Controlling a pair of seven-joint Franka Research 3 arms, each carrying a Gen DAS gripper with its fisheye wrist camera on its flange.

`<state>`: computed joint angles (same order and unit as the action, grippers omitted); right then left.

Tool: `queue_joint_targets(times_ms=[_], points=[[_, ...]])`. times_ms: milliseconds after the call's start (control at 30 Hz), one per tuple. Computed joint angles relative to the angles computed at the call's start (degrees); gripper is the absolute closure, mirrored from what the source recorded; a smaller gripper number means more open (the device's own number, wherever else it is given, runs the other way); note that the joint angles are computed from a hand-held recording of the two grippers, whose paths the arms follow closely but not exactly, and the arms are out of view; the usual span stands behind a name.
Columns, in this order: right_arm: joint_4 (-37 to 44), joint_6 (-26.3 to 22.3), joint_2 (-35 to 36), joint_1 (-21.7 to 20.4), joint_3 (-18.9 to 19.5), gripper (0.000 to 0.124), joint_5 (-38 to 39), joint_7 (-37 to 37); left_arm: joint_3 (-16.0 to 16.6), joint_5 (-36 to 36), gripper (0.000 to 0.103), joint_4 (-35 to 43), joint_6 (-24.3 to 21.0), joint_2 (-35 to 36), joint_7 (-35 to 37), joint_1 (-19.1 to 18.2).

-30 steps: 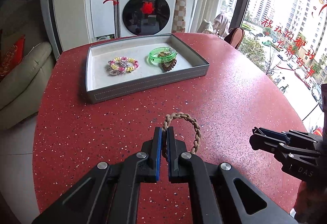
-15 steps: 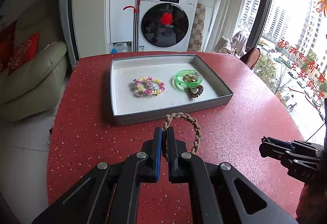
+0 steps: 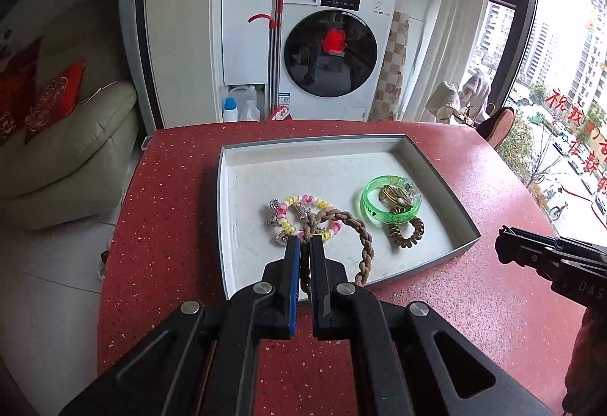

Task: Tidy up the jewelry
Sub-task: 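Lower both items into the tray and open both tools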

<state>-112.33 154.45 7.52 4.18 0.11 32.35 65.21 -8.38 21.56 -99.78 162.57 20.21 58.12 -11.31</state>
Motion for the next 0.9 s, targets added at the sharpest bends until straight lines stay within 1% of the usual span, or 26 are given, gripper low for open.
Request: queue_joint_targets(times_ms=[67,233,400,500,633,900], points=[[3.28,-0.30,2.80,0.21,-0.46,0.098,-2.32,1.84,0.83,0.38,0.080,3.44,-1.30,2.35,-0.81,-0.42],[10.11,-1.78,8.92,-0.54,-0.43,0.098,-4.47,4.66,2.21,0.85,0.080,11.28,-4.47,8.12,-2.66,-1.29],[13.22,-2.32,12.94,-0.83,-0.30,0.098,-6.82,6.29,2.83,2.14,0.080,16.71,-8.61,13.27,-2.38,-2.51],[14.53,-2.31,15.02,-0.32,-0.76,0.098,-9.22,8.08,2.60,1.84,0.080,18.03,-10.02,15.08,-2.03,-2.68],[15.62,-2.49,16.97,-0.52,-0.71,0.098,-10.55,9.61,3.16,2.47,0.080,19.82,-11.59,16.93,-1.99,-3.52],[15.08,-2.17,17.78,-0.97,-0.36,0.098,-11.31,10.42,3.93,4.23,0.080,20.44,-12.38,17.87,-2.43,-4.70]])
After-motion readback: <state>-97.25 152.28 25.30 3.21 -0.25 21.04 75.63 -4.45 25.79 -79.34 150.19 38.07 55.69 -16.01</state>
